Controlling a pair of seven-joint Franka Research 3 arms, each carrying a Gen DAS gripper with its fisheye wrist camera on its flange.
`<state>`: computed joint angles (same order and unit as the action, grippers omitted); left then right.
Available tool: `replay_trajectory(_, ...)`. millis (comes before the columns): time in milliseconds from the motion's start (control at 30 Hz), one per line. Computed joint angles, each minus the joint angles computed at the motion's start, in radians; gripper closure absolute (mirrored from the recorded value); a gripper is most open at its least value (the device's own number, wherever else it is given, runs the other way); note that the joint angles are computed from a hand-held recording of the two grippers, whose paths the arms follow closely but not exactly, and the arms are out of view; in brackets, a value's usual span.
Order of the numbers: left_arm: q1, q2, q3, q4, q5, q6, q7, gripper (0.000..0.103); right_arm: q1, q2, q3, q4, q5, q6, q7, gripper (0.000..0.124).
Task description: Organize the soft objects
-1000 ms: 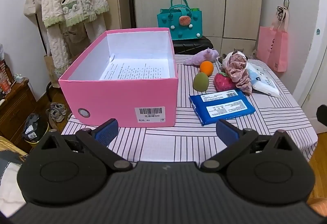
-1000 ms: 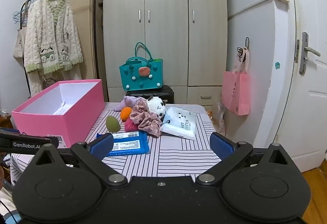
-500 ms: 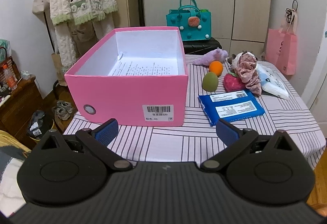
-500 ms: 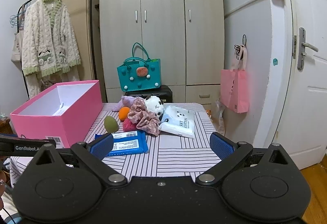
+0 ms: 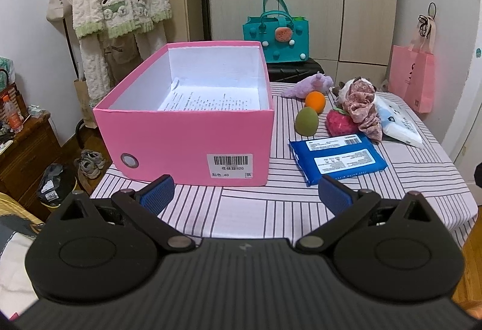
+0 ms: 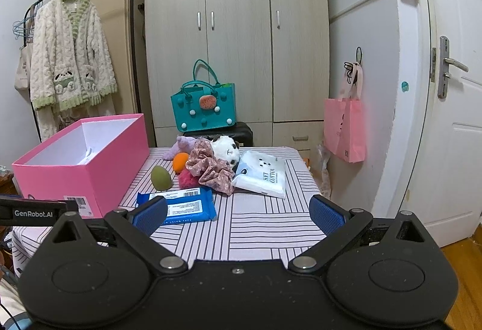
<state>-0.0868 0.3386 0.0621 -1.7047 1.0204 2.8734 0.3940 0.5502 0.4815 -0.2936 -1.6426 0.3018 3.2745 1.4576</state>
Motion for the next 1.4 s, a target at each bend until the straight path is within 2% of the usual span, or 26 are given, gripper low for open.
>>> replay_trajectory(100, 0.002, 0.000, 0.002, -0.001, -0.002, 0.009, -0.005, 0.000, 0.012, 0.004, -0.014, -0.001, 0.004, 0.006, 0.004, 0.022)
replay_trajectory(200, 0.003, 0.008, 0.004, 0.004, 0.001, 0.020, -0.003, 0.000, 0.076, 0.028, -0.092, 0.006, 0.031, 0.020, 0.021, 0.022)
replay_trajectory(267, 0.006, 0.014, 0.003, 0.007, -0.011, 0.031, 0.003, 0.000, 0.092, 0.040, -0.116, 0.012, 0.046, 0.023, 0.020, 0.022)
replay_trajectory(567, -0.007, 0.020, 0.024, 0.006, -0.009, 0.055, -0.011, 0.000, 0.091, 0.050, -0.111, 0.014, 0.084, 0.042, -0.008, 0.022)
replay_trajectory(733, -0.045, 0.017, 0.081, 0.005, 0.144, 0.103, -0.157, 0.000, 0.083, 0.052, -0.089, 0.003, 0.125, 0.094, -0.061, 0.022)
replay_trajectory(800, -0.047, 0.015, 0.085, 0.007, 0.206, 0.114, -0.210, 0.000, 0.073, 0.053, -0.071, 0.003, 0.144, 0.112, -0.085, 0.021)
replay_trajectory(1000, -0.031, 0.012, 0.071, 0.019, 0.386, 0.141, -0.346, 0.000, 0.049, 0.052, -0.021, -0.003, 0.203, 0.174, -0.152, 0.021)
replay_trajectory(1200, 0.004, 0.009, 0.031, 0.025, 0.482, 0.140, -0.440, 0.000, -0.024, 0.057, 0.078, 0.004, 0.223, 0.226, -0.202, 0.021)
replay_trajectory(1400, 0.031, 0.002, -0.001, 0.030, 0.608, 0.122, -0.570, 0.000, -0.051, 0.071, 0.123, 0.014, 0.256, 0.278, -0.296, 0.021)
